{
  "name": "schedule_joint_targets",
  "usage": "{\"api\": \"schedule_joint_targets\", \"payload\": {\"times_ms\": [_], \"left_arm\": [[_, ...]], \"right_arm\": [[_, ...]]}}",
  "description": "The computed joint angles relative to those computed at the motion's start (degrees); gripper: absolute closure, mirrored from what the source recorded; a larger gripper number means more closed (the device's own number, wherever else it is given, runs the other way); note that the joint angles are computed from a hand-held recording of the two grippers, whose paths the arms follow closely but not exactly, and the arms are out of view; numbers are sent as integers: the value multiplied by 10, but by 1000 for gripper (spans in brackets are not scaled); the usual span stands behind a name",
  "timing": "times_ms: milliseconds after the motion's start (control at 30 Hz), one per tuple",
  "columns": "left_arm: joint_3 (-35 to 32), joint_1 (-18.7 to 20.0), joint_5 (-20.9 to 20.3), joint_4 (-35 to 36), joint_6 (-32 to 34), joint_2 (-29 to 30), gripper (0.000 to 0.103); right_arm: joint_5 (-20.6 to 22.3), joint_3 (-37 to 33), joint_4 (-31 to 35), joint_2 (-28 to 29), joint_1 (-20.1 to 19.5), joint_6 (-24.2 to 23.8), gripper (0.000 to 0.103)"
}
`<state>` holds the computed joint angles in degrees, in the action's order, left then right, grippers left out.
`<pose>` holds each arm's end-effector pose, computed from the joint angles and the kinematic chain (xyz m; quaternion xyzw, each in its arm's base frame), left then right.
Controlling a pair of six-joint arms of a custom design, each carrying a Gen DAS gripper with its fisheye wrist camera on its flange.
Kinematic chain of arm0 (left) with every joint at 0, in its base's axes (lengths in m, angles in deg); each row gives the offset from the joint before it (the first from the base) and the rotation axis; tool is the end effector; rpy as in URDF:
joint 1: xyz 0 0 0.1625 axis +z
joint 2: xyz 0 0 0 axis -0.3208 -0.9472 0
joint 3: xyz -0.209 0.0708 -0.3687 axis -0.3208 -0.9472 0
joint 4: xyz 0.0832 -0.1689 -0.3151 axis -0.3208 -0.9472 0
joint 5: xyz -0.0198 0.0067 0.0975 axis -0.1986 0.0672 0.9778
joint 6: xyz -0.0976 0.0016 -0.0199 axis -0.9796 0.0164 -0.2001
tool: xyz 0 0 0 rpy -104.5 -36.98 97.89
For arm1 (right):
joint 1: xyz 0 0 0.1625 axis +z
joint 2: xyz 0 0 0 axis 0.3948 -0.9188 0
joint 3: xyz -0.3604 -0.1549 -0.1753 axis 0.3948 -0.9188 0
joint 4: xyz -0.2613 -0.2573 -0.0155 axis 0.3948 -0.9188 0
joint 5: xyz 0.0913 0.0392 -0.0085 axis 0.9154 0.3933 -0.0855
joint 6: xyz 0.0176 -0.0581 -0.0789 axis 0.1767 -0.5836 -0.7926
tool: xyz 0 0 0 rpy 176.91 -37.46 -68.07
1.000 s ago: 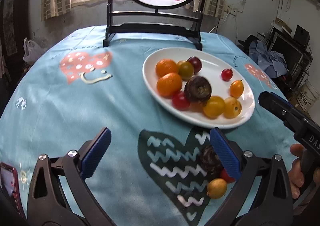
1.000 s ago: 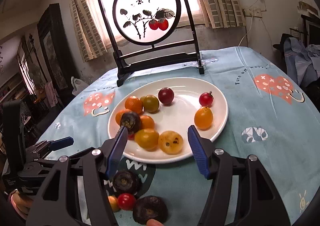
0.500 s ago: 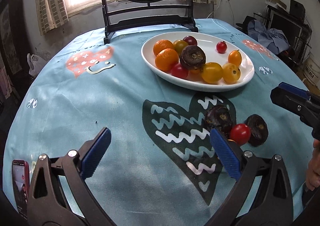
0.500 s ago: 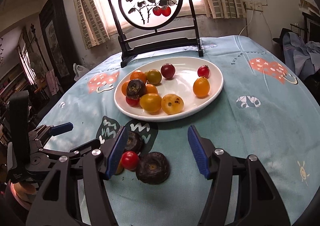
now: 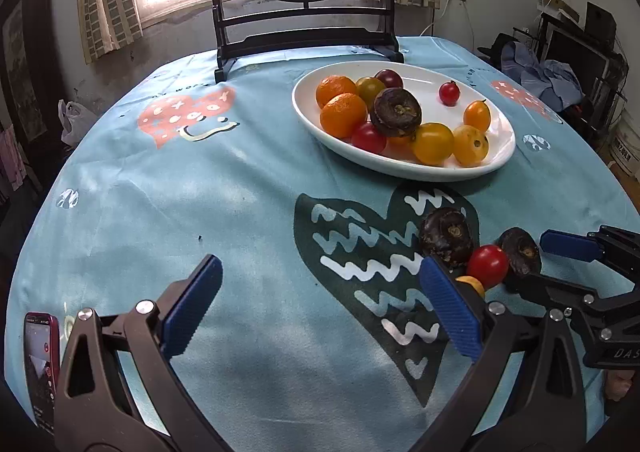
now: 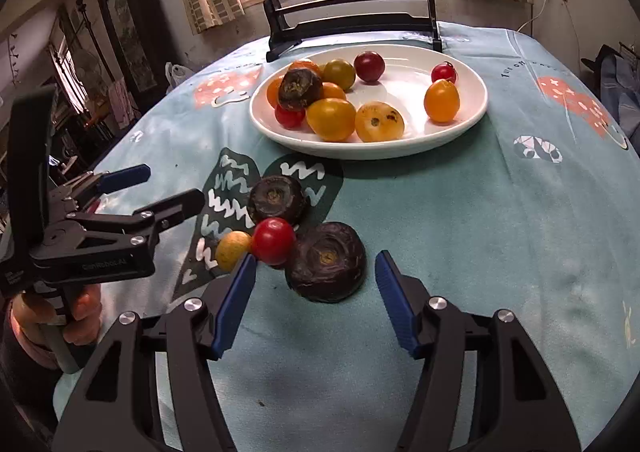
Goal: Organize fruits
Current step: 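Grasp a large dark passion fruit with the right tool while the left tool grasps a small yellow fruit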
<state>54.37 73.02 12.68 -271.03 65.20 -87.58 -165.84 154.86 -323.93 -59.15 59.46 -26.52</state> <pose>-0.1802 -0.5649 -0.0113 0.4260 0.8482 -0.2111 0.2337 0.0382 -0.4438 0.0958 0.0271 -0.8804 0.3773 0.2859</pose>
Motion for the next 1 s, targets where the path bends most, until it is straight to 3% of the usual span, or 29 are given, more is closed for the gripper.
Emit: {"api": "schedule_joint_targets", "payload": {"times_ms": [133,233,400,567,667,733,767,867,933,1000], "left_arm": [[-3,2,-6,16,-10,-4,2],[0,1,-9,16,-10,-5,2],[3,0,-13,18,-7,-6,2],[6,2,-30,26,-3,-9,2],[14,6,-73,39,8,-17,2],[19,6,-104,58,25,-22,4],[21,6,-115,69,34,-23,6],[18,4,-129,111,56,-20,30],[12,4,-132,136,57,-16,52],[8,4,-133,146,57,-13,56]], "right_arm": [[-4,-3,24,-5,-7,12,54],[-9,-7,29,-4,-7,12,55],[-54,-33,33,13,10,-20,56],[-27,-19,8,7,-3,-7,59],[31,9,-36,-8,-28,30,59],[35,15,-63,-10,-34,50,59],[26,15,-70,-9,-34,58,59],[34,22,-51,-20,-45,89,59],[43,26,-31,-29,-52,102,59],[38,25,-33,-28,-49,99,59]]}}
